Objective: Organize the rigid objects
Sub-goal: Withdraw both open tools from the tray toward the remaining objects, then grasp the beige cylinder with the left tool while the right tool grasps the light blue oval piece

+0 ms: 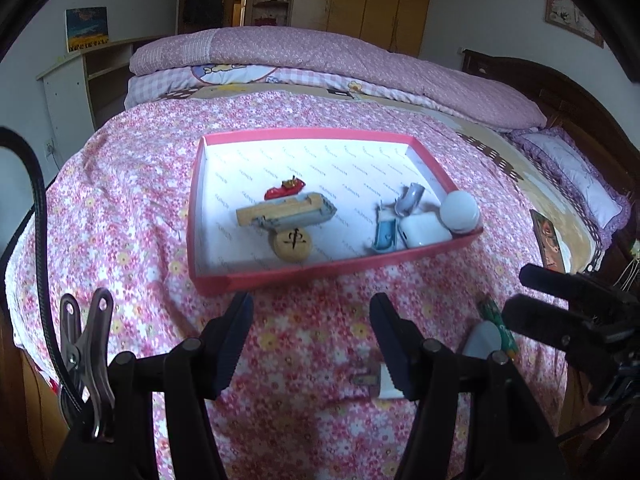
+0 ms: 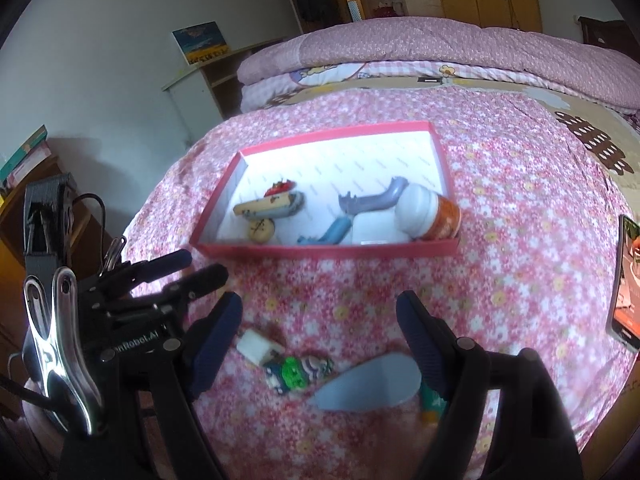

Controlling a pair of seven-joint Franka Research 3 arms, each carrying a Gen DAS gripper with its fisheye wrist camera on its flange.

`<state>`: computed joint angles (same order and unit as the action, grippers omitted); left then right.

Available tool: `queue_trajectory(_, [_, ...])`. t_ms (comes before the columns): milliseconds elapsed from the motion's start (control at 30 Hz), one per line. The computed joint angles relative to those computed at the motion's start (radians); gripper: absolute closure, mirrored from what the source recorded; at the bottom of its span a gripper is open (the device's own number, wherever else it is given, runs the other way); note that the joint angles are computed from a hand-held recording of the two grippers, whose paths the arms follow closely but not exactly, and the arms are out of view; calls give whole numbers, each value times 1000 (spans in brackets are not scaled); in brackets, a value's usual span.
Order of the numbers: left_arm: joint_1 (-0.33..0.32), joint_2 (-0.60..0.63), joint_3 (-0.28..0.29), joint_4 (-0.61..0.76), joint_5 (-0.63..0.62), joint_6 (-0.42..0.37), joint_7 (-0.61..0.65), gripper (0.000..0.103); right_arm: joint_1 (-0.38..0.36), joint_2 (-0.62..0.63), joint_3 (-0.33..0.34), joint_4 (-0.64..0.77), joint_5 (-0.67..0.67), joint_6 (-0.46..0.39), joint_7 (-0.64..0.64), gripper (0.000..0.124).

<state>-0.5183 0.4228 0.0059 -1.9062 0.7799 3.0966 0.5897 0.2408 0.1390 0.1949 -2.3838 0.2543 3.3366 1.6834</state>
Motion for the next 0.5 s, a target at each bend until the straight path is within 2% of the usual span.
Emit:
queue_trajectory(333, [24,-12,-25,-48,-41,8,31,39,-97,-19,70,-81,-124,35,96,43])
queue_trajectory(433, [36,-12,-40,-59,-62,13,51,39,-58,-20,28,-89,-123,37,103,43])
queue_trajectory(500, [52,-12,-60,-67,-85,17,77,39,15,-20,-33,-91,-70,38,62,43])
